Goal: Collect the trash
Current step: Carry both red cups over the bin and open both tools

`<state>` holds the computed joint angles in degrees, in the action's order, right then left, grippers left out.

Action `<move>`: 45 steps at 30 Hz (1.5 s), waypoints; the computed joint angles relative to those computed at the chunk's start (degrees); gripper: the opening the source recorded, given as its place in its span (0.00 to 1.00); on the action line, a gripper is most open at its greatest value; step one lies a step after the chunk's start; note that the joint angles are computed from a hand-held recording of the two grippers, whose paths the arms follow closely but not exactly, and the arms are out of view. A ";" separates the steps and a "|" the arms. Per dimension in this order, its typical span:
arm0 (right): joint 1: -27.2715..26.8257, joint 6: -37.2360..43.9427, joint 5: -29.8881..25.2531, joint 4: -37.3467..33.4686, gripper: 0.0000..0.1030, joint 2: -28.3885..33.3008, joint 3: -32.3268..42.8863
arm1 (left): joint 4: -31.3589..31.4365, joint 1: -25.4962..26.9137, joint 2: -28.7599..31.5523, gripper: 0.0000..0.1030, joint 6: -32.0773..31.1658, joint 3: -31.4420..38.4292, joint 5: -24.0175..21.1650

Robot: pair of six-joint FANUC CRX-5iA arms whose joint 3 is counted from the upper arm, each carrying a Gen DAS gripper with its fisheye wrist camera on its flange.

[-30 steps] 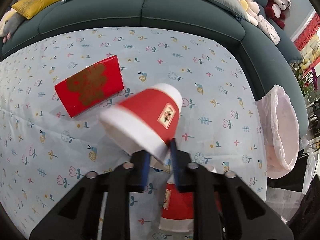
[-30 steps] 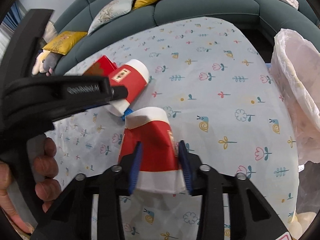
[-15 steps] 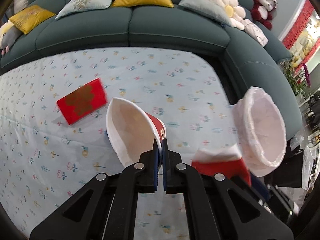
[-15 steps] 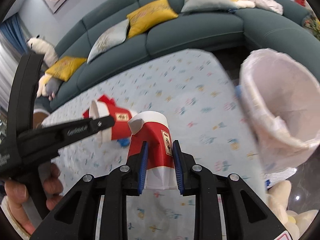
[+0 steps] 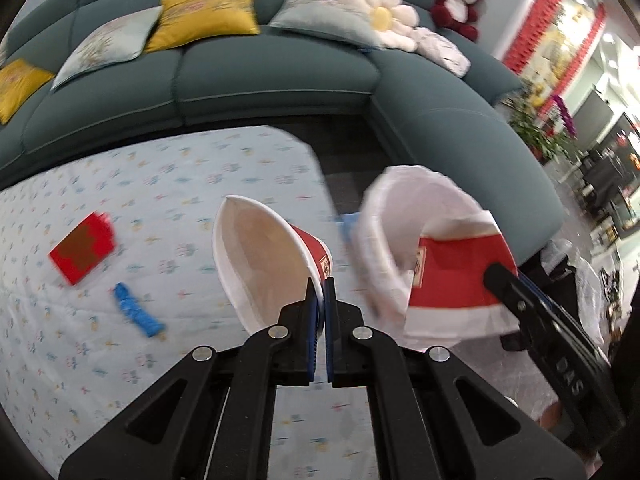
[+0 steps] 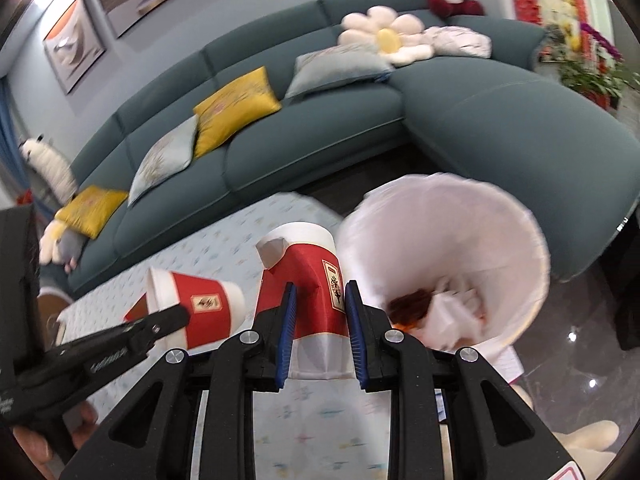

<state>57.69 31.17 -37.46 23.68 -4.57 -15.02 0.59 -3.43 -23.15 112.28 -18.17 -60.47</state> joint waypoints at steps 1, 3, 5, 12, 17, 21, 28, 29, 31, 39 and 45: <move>-0.68 -0.23 -0.03 0.44 0.23 -0.25 -0.20 | -0.37 -1.26 0.93 0.02 0.35 0.88 0.24; -2.18 -1.03 -0.07 1.79 0.23 -1.02 -1.11 | -1.17 -3.91 3.17 0.02 0.97 2.97 0.83; -3.28 -1.65 -0.23 2.82 0.23 -1.52 -1.74 | -1.74 -5.79 4.86 0.03 1.34 4.54 1.40; -6.91 -0.96 -0.05 3.06 0.23 -2.86 -3.50 | -2.38 -10.74 11.26 0.03 0.82 9.32 3.33; -9.09 -0.14 0.40 2.50 0.23 -3.12 -4.01 | -3.11 -12.94 14.38 0.03 0.48 11.43 3.81; -10.46 0.18 1.05 1.84 0.23 -2.89 -4.15 | -3.47 -14.10 16.61 0.03 0.38 13.00 3.82; -11.76 0.75 2.00 0.79 0.23 -2.40 -4.23 | -3.61 -14.99 18.52 0.03 0.49 14.42 4.01; -11.85 0.88 1.99 0.69 0.23 -2.31 -4.15 | -3.62 -15.04 18.72 0.03 0.51 14.56 3.99; -12.01 1.23 2.03 0.36 0.23 -2.12 -3.95 | -3.49 -15.08 19.02 0.03 0.63 14.74 3.93; -11.91 0.90 2.02 0.47 0.23 -1.57 -3.61 | -3.12 -14.95 19.71 0.03 0.80 15.15 3.78; -12.05 1.10 2.18 0.43 0.24 -1.14 -3.36 | -2.46 -14.45 19.74 0.04 0.54 14.90 3.92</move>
<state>45.64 32.28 -35.28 24.10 -5.71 -18.38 -1.87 -17.87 -3.41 112.82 -3.27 -56.55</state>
